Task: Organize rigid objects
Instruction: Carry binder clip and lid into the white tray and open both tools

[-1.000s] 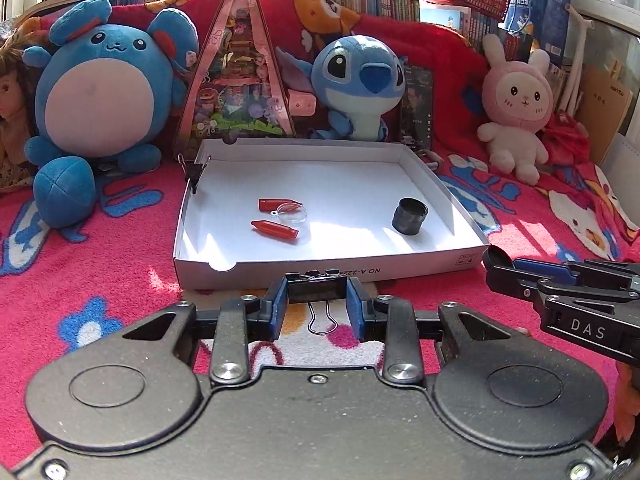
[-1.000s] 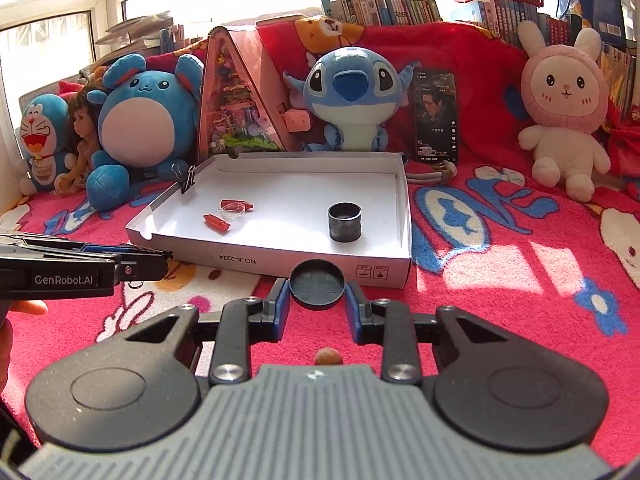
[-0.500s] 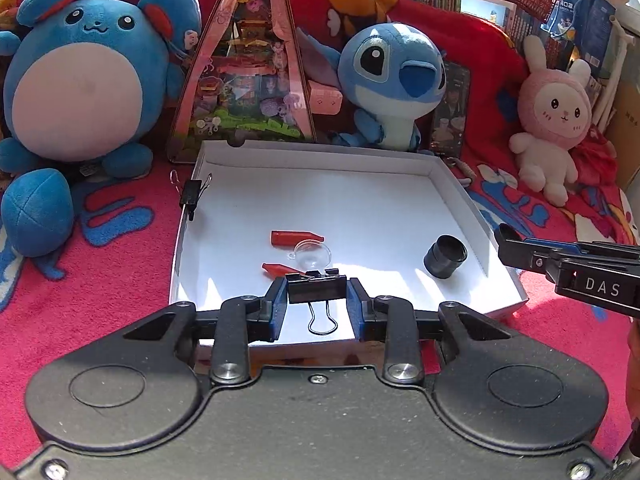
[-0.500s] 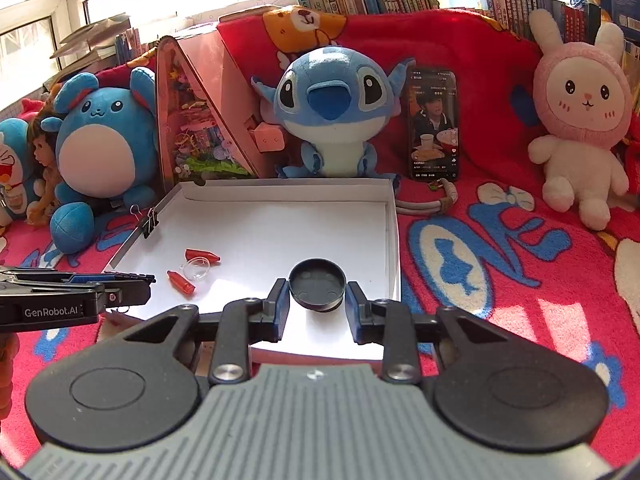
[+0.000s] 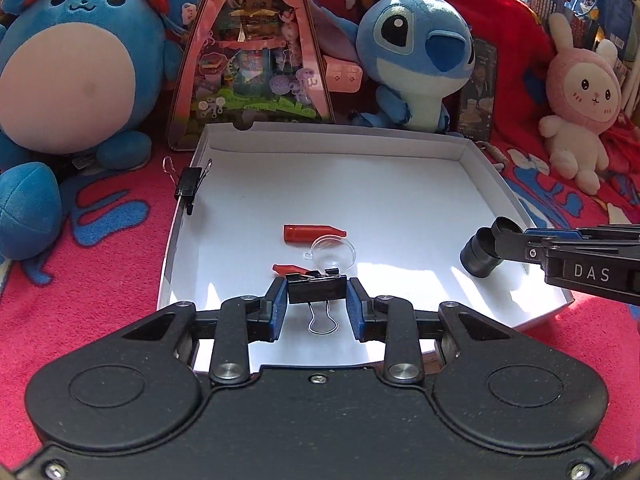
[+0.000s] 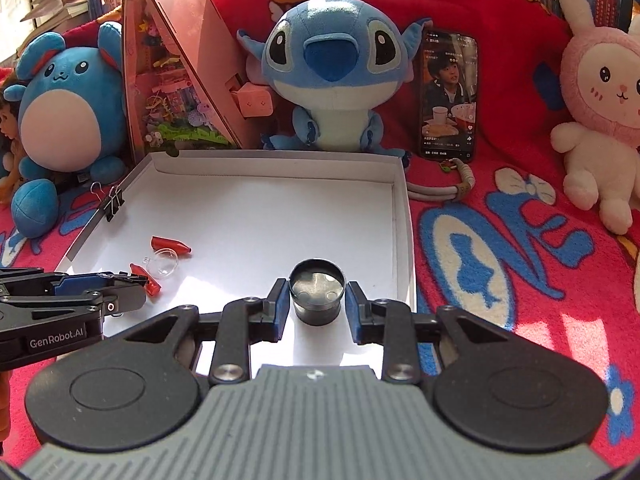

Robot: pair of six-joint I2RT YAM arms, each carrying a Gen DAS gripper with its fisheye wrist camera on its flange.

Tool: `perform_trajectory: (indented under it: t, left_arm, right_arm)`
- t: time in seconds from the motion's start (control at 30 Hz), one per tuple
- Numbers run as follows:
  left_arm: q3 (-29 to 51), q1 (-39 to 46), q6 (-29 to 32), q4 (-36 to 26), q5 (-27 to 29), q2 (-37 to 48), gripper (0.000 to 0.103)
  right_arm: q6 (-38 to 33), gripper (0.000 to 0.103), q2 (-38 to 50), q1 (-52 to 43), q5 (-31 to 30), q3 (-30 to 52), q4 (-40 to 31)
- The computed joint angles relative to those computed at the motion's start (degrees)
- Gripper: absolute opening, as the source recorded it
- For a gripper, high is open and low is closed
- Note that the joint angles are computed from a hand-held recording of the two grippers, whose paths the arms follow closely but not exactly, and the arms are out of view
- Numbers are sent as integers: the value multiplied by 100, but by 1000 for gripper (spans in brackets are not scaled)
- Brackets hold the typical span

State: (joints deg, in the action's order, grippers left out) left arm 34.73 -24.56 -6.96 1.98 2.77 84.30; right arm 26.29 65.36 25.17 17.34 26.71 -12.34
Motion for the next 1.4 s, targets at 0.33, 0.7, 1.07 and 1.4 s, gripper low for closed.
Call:
perform_trajectory:
  t: [0.33, 0.7, 1.07, 1.4]
  left_arm:
    - [0, -58, 0, 292, -147, 211, 30]
    - [-48, -107, -69, 601, -218, 366, 30]
    - [-200, -198, 16, 956, -459, 352, 48]
    - [-527, -310, 275, 1144, -716, -73, 81]
  right_arm:
    - [2, 36, 339, -72, -87, 107, 152]
    - [-17, 37, 569, 14, 93, 193, 160]
    - [-52, 42, 684, 67, 168, 176, 257]
    - [24, 67, 450, 198, 194, -15, 373]
